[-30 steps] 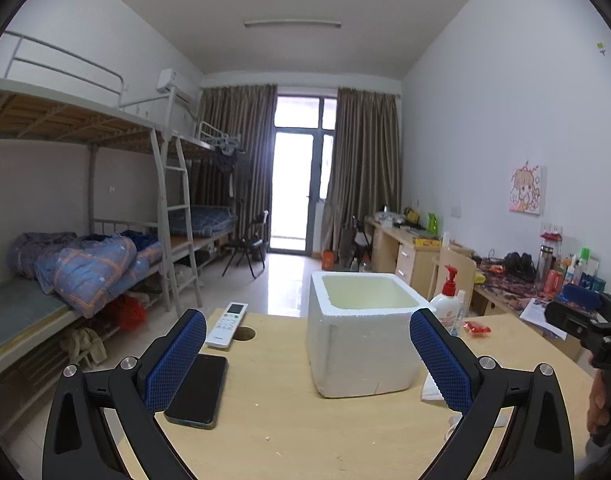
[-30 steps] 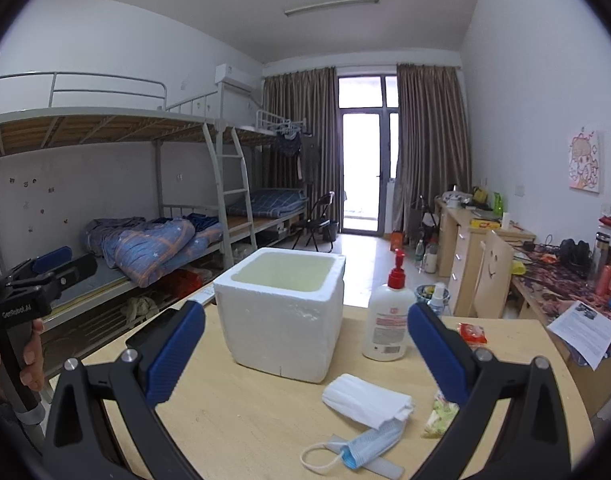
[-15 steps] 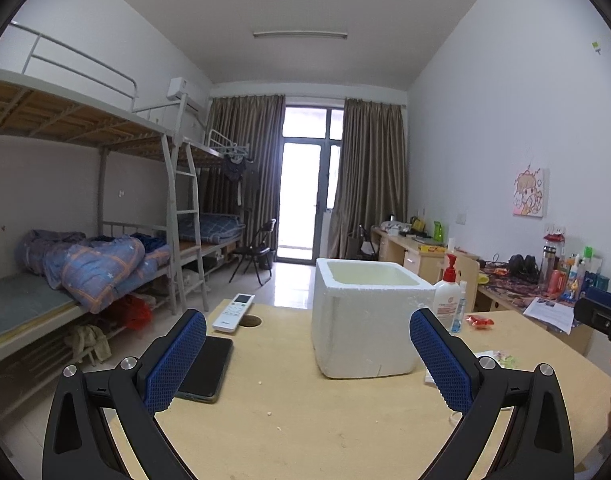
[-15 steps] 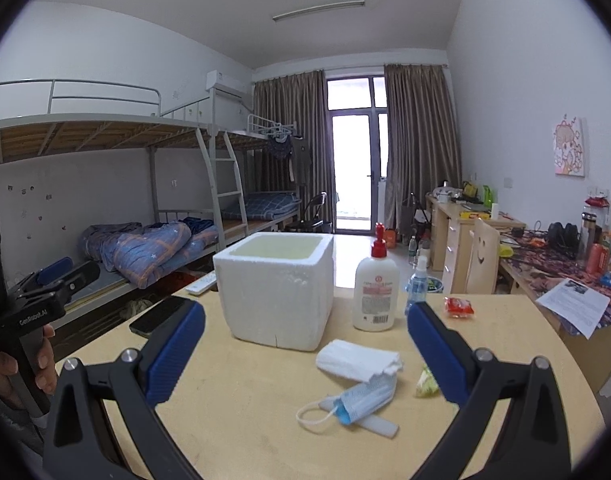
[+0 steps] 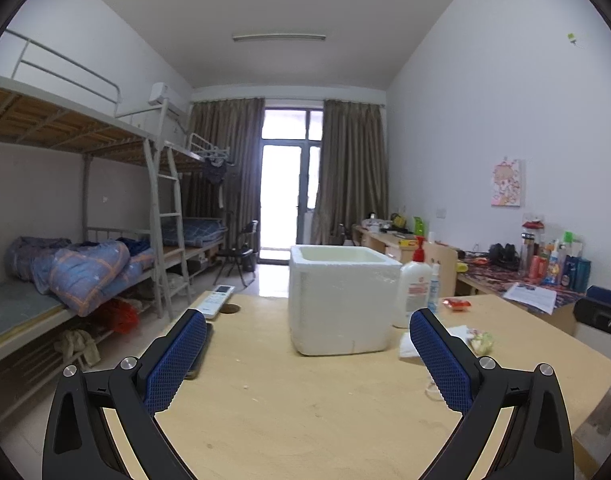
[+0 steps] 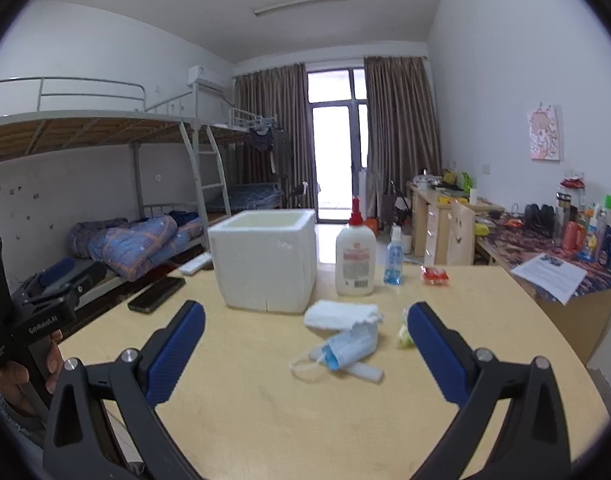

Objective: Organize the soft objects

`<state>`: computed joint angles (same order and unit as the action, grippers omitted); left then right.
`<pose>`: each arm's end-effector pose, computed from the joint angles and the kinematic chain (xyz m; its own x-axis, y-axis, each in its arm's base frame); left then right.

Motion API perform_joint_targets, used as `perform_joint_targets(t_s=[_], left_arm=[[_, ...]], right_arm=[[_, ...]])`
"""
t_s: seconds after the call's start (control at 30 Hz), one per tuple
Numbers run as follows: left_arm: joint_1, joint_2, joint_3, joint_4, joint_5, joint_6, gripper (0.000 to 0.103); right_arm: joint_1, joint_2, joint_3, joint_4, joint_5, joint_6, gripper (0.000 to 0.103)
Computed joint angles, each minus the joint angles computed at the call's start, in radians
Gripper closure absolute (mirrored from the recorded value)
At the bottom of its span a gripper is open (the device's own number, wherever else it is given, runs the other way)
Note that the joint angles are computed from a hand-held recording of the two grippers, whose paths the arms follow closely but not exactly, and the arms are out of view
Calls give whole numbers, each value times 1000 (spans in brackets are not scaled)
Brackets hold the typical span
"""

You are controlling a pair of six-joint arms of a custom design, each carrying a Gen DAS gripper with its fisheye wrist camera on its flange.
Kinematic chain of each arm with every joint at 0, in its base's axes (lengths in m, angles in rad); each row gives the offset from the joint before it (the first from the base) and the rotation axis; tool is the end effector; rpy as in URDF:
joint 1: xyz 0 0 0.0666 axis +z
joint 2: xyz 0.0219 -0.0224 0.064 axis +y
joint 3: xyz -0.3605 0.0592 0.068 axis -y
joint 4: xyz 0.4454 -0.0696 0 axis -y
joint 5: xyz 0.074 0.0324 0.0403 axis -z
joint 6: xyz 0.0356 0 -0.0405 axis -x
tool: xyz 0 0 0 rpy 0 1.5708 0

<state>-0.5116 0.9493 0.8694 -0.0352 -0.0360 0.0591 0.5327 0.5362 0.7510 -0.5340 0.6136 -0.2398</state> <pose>0.3667 -0.2049 0.4149 -0.1270 0.0036 -0.9919 0.4514 0.8907 -0.0545 0.2516 0.1241 0.4356 -0.2494 0.0784 -0.9652 0.1184 0.9917 0.0500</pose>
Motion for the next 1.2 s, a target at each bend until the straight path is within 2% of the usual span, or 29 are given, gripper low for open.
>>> perform_joint_targets(t_s=[0.17, 0.27, 0.4, 0.5, 0.67, 0.83, 1.07, 1.2], left_arm=[[-19, 11, -17, 51, 22, -45, 1], [-35, 41, -3, 45, 40, -67, 1], [-60, 77, 16, 46, 73, -55, 1], [-81, 108, 44, 22, 95, -60, 1], [-132, 160, 89, 6, 76, -96, 1], [-183, 222, 153, -30, 71, -98, 1], [-231, 300, 236, -115, 51, -90, 1], [-247, 328, 265, -142, 29, -87, 1]], right_arm=[[12, -10, -20, -16, 38, -47, 1], [6, -16, -31, -13, 57, -51, 1], [-16, -25, -42, -17, 69, -41, 1], [-58, -40, -52, -19, 47, -25, 1], [-170, -70, -80, -14, -39, -25, 1], [-298, -91, -104, -18, -159, -32, 1], [-416, -67, -98, -45, -280, -8, 1], [-454, -57, -97, -49, -336, 15, 1]])
